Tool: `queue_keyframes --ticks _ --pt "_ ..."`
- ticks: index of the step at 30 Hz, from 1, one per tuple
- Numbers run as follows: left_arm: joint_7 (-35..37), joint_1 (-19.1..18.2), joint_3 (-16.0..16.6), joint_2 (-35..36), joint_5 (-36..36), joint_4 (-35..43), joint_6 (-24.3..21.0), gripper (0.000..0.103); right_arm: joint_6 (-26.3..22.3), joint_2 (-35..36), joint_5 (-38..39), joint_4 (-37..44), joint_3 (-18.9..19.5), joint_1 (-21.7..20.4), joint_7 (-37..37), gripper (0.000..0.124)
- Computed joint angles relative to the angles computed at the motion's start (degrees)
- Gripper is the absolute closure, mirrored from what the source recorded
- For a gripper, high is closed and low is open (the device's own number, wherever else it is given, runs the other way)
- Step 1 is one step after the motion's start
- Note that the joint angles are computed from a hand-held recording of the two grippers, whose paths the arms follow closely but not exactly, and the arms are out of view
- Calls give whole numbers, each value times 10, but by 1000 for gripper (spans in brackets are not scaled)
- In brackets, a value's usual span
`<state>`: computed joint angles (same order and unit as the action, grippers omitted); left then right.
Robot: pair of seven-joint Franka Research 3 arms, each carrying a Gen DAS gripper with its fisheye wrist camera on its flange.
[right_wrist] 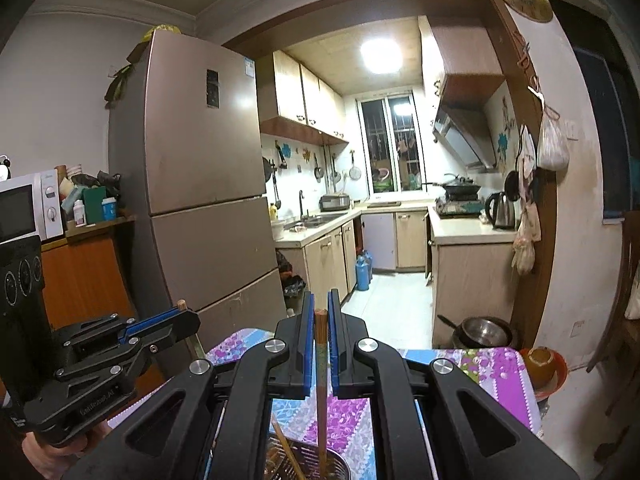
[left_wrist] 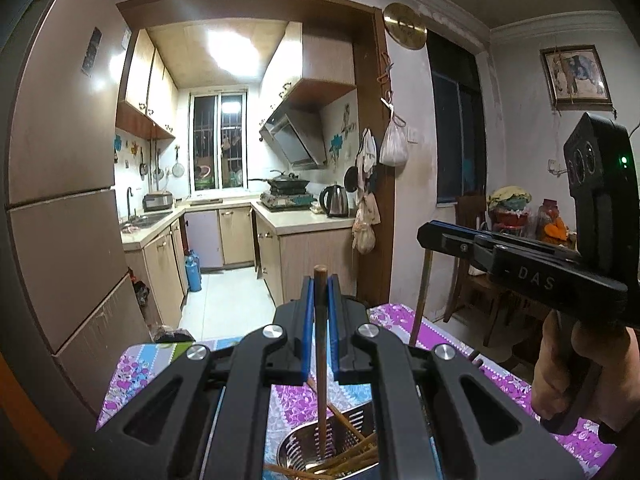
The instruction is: Organize utensils
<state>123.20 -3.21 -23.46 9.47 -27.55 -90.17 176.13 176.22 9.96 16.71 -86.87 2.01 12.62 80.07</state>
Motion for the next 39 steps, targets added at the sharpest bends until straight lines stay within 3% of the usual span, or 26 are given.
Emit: queue_keyframes --ticks 3,4,6,7,13,17,20,25,26,27,29,31,33,34,35,36,39 --pt "-28 -9 16 3 23 1 -11 92 -4 2 -1 -4 -7 2 14 116" --pt "-36 -11 20 3 29 0 -12 87 -4 2 -1 -7 -7 1 16 116" --pt "-38 -6 16 0 25 -6 -8 66 -3 -2 0 -12 -6 -1 17 116" --pt "-39 -4 16 -2 24 -10 -4 64 -1 -6 0 -17 -5 -2 16 116" --pt "-26 8 9 -30 -13 -39 10 57 31 -51 19 -67 8 -7 -9 108" --pt "91 15 4 -80 -150 -90 37 52 74 -115 108 -138 20 0 -106 94" --pt "153 -4 27 -113 -229 -125 47 52 106 -165 165 -196 -11 47 -164 92" --pt "183 -45 75 -161 -273 -180 58 52 137 -238 134 -288 -3 47 -137 89" --pt "193 -56 85 -168 -281 -188 62 52 142 -253 129 -306 -1 48 -131 86" --pt "219 -78 102 -182 -305 -204 69 45 150 -266 124 -325 7 41 -125 82" --pt "270 -145 155 -205 -347 -229 91 34 171 -300 118 -374 34 24 -110 72" --pt "338 -245 227 -230 -399 -259 130 20 191 -328 114 -417 54 13 -95 58" --pt "315 -345 303 -257 -363 -304 177 6 216 -359 116 -467 74 8 -77 42" --pt "287 -394 341 -273 -328 -330 200 6 226 -371 124 -487 96 -8 -70 39" --pt "296 -424 359 -290 -334 -351 215 6 233 -382 132 -504 116 -22 -65 32" --pt "316 -434 361 -297 -355 -359 222 6 237 -391 139 -516 131 -32 -61 27" --pt "284 -416 340 -321 -345 -405 228 6 242 -426 181 -561 203 -88 -48 26"
